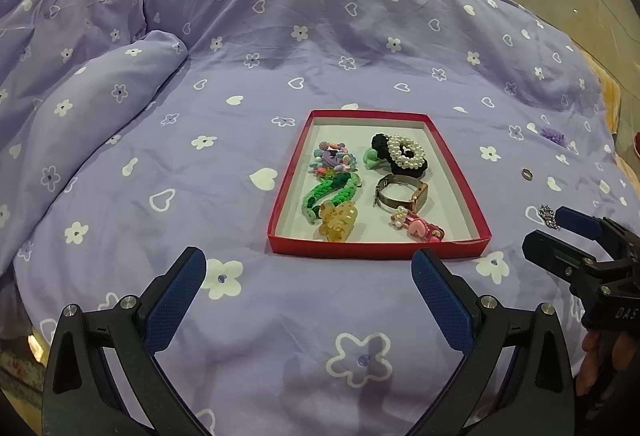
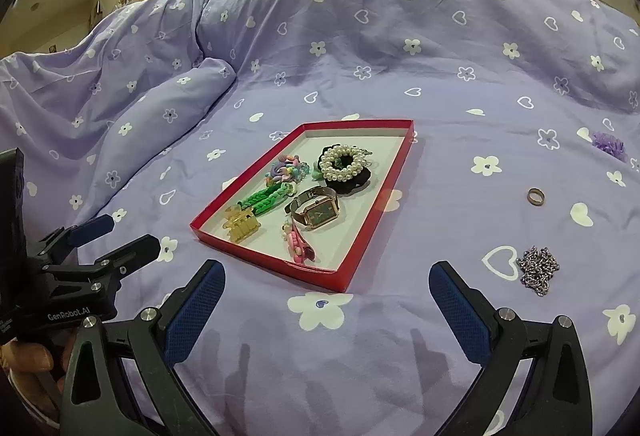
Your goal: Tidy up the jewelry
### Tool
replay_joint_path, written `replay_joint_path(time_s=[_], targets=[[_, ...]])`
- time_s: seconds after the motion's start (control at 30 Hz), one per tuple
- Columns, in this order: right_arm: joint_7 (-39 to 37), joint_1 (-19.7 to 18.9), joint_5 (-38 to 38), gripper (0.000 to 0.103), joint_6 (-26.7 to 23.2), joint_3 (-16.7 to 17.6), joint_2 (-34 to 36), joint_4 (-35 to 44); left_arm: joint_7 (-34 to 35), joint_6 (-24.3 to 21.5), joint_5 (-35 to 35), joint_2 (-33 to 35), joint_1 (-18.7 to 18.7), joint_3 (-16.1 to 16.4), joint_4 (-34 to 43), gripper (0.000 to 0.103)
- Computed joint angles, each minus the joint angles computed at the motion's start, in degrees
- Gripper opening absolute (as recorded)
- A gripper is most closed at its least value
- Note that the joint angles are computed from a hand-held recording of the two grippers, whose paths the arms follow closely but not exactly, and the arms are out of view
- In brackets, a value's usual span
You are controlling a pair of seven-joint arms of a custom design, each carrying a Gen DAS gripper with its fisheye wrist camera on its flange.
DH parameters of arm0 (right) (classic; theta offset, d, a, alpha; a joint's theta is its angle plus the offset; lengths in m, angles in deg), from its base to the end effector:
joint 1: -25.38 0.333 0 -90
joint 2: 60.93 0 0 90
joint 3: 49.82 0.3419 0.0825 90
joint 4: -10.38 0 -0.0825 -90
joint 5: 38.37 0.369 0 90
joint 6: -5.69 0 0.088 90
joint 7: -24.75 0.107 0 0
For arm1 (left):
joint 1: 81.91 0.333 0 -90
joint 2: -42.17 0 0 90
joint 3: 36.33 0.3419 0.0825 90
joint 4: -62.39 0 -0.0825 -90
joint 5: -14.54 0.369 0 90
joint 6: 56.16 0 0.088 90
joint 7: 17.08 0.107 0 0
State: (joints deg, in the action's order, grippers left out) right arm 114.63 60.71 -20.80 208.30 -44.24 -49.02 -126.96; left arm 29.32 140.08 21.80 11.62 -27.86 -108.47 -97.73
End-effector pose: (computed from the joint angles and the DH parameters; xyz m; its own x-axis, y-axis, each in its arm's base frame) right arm 0.4368 0.3269 0.3792 0.4257 -0.8884 -0.1721 -0.6146 -0.1443 -0.7755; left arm 0.3879 -0.1518 0.3810 0.1330 -0.9911 0.0064 -0.6157 -0.0877 -0.7831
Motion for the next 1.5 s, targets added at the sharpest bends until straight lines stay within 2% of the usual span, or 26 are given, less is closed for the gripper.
replay_joint_path(time_s=[1.5], targets=[[-0.8, 1.0, 0.3, 0.103, -0.8, -0.1, -0.2, 0.6, 1.2, 0.6, -1.7, 0.9, -1.0, 1.0, -0.5, 0.103]])
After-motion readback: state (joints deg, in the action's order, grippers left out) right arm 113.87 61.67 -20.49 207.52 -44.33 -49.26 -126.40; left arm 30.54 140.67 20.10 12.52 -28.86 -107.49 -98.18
